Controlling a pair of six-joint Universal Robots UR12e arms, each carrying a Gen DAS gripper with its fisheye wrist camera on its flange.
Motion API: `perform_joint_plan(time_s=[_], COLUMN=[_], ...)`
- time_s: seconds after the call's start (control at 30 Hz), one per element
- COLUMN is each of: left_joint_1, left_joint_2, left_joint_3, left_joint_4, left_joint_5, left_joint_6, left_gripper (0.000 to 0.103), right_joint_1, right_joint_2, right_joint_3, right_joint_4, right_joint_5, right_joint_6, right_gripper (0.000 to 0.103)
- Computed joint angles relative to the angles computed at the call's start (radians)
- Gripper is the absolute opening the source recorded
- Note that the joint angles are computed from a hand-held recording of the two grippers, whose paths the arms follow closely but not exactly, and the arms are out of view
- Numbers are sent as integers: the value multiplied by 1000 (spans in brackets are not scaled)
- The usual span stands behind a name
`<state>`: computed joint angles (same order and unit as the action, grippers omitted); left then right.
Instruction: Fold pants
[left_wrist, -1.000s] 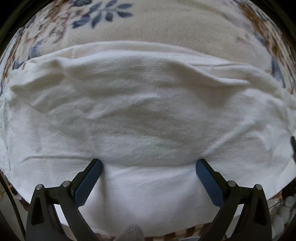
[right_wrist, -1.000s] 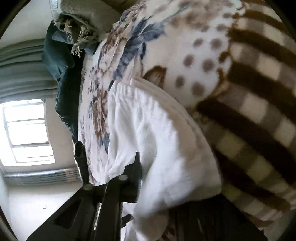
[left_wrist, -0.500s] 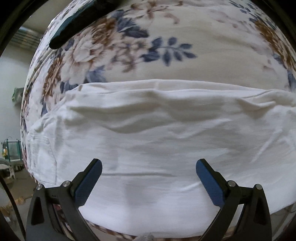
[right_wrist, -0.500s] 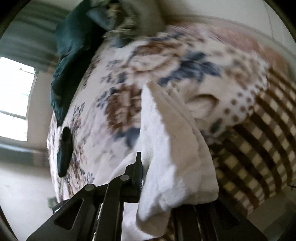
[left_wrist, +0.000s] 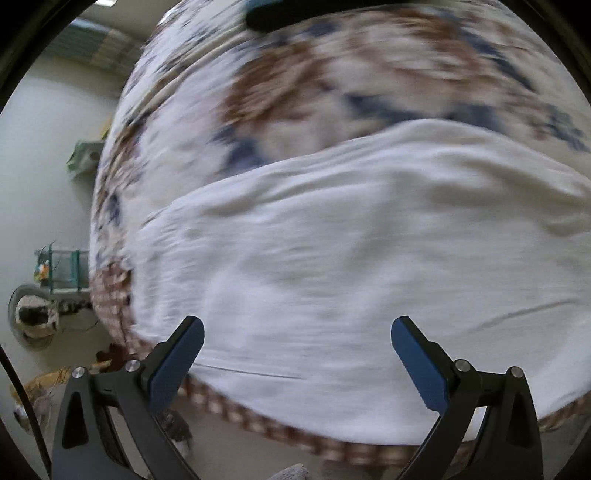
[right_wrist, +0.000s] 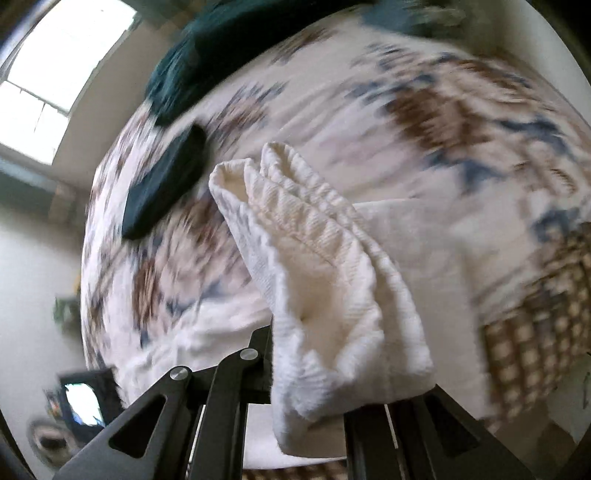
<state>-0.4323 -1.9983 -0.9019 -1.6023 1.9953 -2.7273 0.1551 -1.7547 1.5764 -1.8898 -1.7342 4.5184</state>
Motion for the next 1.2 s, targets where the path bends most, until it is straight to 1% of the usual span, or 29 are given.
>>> perform_joint_plan(time_s=[0.03,0.07,0.1,0.13,0.2,0.23,0.27,0.33,0.37,0.43,0.5,0.53,0.57,0.6,0.63,0.67,0.7,0.73,0.77,0.8,0.83,0.9,0.93,0.97,1.0,1.1,1.13,1.17,1.2], left_joint_1=[19,27,40,60,81,97,99,121,124,141,148,154,157,157,157,154,148,146,140,128,116,90,75,69,62,62,61,63,67], left_joint_2=[-6,-7,-15,-30,-46,-61,-59,-74,-82,-103,-121,-139,-150,-162,-177,-190,-208,-215,-216,-213,-203,-169,-140,-121,-102,-57,-45,-39,-43], left_joint_3=[2,3,12,36,69,97,100,148,170,234,290,332,355,379,405,423,446,447,439,415,387,309,254,221,194,149,138,128,134], left_joint_4=[21,23,19,-4,-48,-79,-94,-145,-170,-234,-298,-353,-385,-432,-491,-540,-612,-644,-672,-691,-683,-615,-548,-508,-476,-410,-397,-394,-414], left_joint_5=[22,30,38,39,30,17,11,-54,-80,-182,-286,-368,-413,-475,-540,-579,-627,-659,-684,-686,-672,-599,-555,-545,-525,-516,-500,-495,-493], left_joint_6=[11,9,2,-14,-43,-62,-76,-108,-125,-163,-186,-195,-195,-193,-185,-181,-180,-182,-178,-176,-176,-163,-144,-124,-109,-100,-84,-95,-102], left_gripper=[103,103,103,103,103,103,103,103,103,103,103,103,103,103,103,103,103,103,103,103,101,81,48,20,13,12,11,9,9], right_joint_1=[11,27,40,53,79,88,89,85,82,73,60,56,48,43,40,31,20,9,-6,-20,-36,-72,-86,-100,-112,-134,-136,-138,-141], right_joint_2=[29,72,97,129,202,230,249,258,254,221,178,158,123,100,80,49,27,3,-24,-47,-69,-116,-127,-138,-145,-144,-136,-122,-120], right_joint_3=[-16,-38,-52,-70,-131,-160,-168,-166,-156,-118,-76,-60,-29,-14,-9,4,13,24,42,57,75,126,139,152,164,173,166,157,158], right_joint_4=[-7,-20,-24,-29,18,58,71,74,57,-22,-97,-116,-151,-151,-120,-69,-25,24,65,98,126,133,146,152,154,176,193,200,201], right_joint_5=[16,44,56,77,108,116,165,231,262,320,360,366,383,379,361,343,332,318,303,299,298,313,324,337,351,376,383,389,396], right_joint_6=[-15,-45,-60,-84,-161,-184,-200,-206,-216,-217,-191,-173,-142,-121,-98,-67,-47,-26,-3,12,30,49,48,42,24,-31,-53,-72,-84], right_gripper=[10,10,10,10,11,15,16,27,32,53,66,69,69,69,69,69,69,69,69,69,69,69,69,69,69,69,69,69,69])
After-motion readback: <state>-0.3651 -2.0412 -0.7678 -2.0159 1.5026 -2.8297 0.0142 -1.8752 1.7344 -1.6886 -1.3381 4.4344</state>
